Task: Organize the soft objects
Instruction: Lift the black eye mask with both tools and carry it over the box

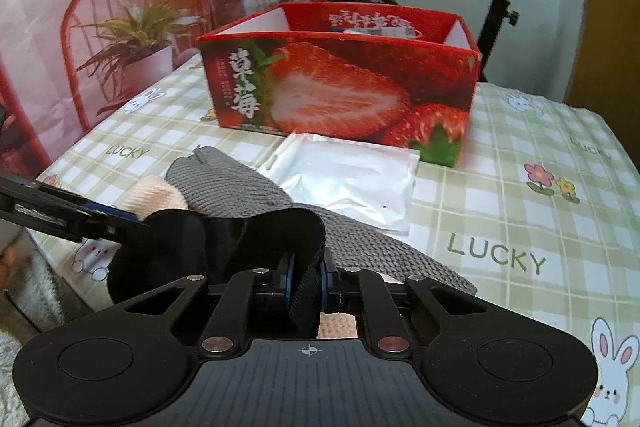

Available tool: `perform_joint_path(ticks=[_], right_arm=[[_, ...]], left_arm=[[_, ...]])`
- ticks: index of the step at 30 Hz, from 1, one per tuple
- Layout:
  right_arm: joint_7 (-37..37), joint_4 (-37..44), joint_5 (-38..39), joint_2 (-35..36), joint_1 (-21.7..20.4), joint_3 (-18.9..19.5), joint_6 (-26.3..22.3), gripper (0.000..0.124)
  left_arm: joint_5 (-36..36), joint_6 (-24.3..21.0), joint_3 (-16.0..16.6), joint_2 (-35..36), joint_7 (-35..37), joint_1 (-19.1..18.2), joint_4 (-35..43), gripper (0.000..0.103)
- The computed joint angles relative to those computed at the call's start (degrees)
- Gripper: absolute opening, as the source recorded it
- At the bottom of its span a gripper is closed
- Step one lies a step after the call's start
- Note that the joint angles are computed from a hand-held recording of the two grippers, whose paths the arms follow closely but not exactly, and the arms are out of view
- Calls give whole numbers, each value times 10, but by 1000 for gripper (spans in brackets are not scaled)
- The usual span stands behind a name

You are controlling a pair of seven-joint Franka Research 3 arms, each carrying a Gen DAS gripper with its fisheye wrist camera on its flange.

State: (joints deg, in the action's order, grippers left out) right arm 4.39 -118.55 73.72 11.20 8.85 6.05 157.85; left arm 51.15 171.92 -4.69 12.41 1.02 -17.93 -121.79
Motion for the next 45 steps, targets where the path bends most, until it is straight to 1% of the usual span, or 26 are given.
perform_joint_path(ticks=[3,7,9,13,14,15,16,17,18,19,20,21,22,23,25,27,28,31,34,36,41,45], right_arm=[[7,3,4,5,-1,0,4,11],[11,2,10,7,-2,1,8,11],[15,3,10,8,-2,1,7,11],[16,3,11,9,-3,2,5,11],[17,3,10,9,-3,2,4,11],[17,3,10,9,-3,2,4,11],[17,2,10,9,-3,2,4,11],[18,2,9,9,-3,2,3,11],[19,2,9,9,-3,2,2,11],[19,3,9,9,-4,2,1,11],[19,3,11,8,-5,2,-2,11],[17,3,13,7,-5,2,-4,12],[15,2,16,6,-6,2,-7,12],[12,2,20,4,-7,2,-12,12],[0,2,33,-1,-9,1,-19,12],[-16,4,50,-7,-10,0,-27,12],[-22,6,58,-10,-10,-2,-33,11],[-34,14,76,-17,-10,-7,-50,11],[-57,26,99,-21,-9,-11,-55,11],[-63,40,107,-19,-7,-13,-57,12],[-81,98,115,3,-6,-11,-55,11],[-80,173,112,36,-9,-4,-57,11]], left_arm=[[-35,-1,-13,-9,23,12,-10,51],[-132,-1,-48,-13,116,38,-21,54],[-177,3,-59,-14,158,46,-28,55],[-289,14,-92,-7,247,69,-41,56],[-308,20,-95,-2,260,71,-42,56],[-305,31,-81,0,255,59,-42,56],[-310,34,-79,4,263,56,-40,56],[-308,34,-70,5,261,47,-38,56],[-305,34,-62,7,260,39,-36,54],[-299,36,-53,7,255,31,-35,47],[-287,41,-38,6,242,18,-36,42],[-263,45,-15,0,219,-2,-39,37],[-221,53,22,-5,178,-32,-41,32],[-187,58,43,-9,148,-47,-40,30],[-84,62,99,-17,61,-91,-35,23],[9,63,132,-25,-10,-116,-24,20],[47,58,139,-29,-36,-122,-18,19],[142,38,144,-40,-103,-129,1,19],[213,20,136,-49,-155,-121,18,18],[236,7,126,-50,-172,-112,32,18],[300,-5,106,-46,-220,-78,70,17],[330,-27,87,-30,-224,-50,122,17]])
